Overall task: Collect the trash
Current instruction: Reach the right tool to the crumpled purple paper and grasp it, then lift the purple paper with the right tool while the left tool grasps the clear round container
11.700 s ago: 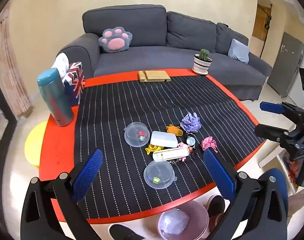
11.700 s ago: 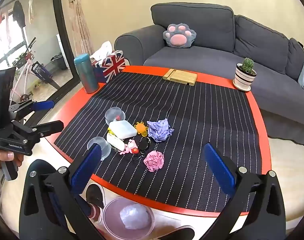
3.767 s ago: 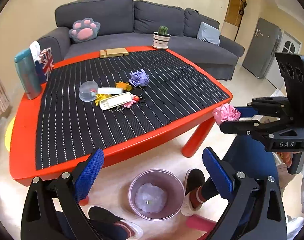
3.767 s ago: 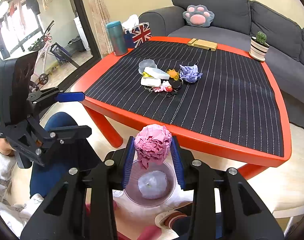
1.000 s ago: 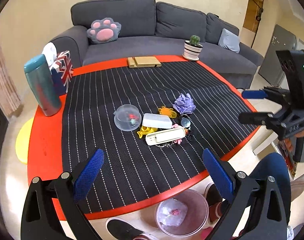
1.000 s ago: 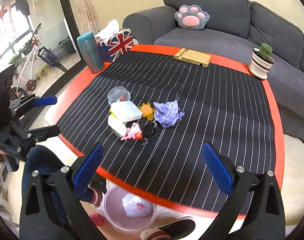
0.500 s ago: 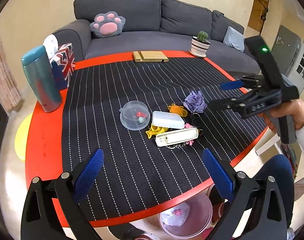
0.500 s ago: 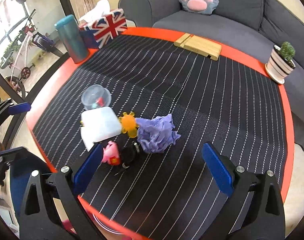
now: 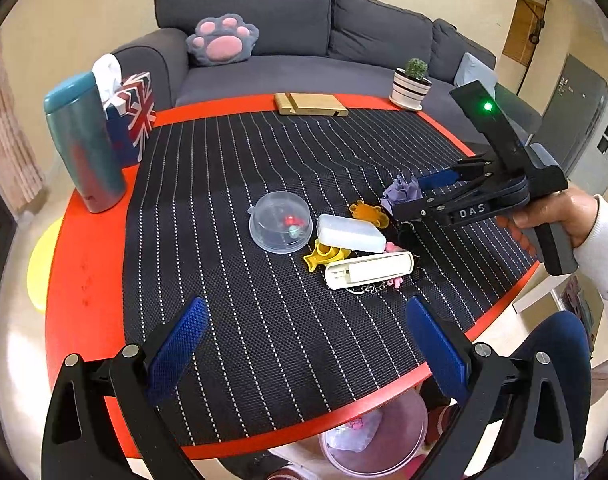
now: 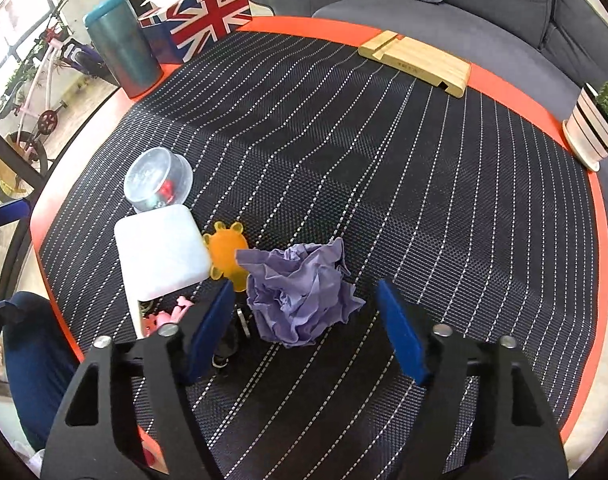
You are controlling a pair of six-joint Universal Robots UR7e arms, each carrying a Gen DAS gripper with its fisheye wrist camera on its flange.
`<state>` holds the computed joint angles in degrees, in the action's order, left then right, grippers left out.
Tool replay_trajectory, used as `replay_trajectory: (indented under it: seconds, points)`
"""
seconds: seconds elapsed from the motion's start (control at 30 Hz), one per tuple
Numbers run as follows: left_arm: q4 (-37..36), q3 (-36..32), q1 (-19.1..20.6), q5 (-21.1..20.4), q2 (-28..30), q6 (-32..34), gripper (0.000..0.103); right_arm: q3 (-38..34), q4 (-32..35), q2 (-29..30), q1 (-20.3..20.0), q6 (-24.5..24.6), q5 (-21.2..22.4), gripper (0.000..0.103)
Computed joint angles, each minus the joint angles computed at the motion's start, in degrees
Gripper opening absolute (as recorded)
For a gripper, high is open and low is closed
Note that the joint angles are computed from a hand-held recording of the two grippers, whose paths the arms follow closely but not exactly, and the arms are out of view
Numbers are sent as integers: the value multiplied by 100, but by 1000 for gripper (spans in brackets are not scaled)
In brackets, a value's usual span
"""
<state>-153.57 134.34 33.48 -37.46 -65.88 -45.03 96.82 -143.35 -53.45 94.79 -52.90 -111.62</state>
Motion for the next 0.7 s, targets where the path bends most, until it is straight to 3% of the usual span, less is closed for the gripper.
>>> replay_trajectory:
  seconds: [0.17,0.27,0.7]
  points:
    - [-16,6,8,-7,3,14,95,-1,53,2,-42,28,86,44]
    - [-43,8,10,-9,7,36,95,49,-5,-46,-45,17,164,38]
    - [-69,-231,146,37,106,366,95,313,-19,-516,-49,292,550,35]
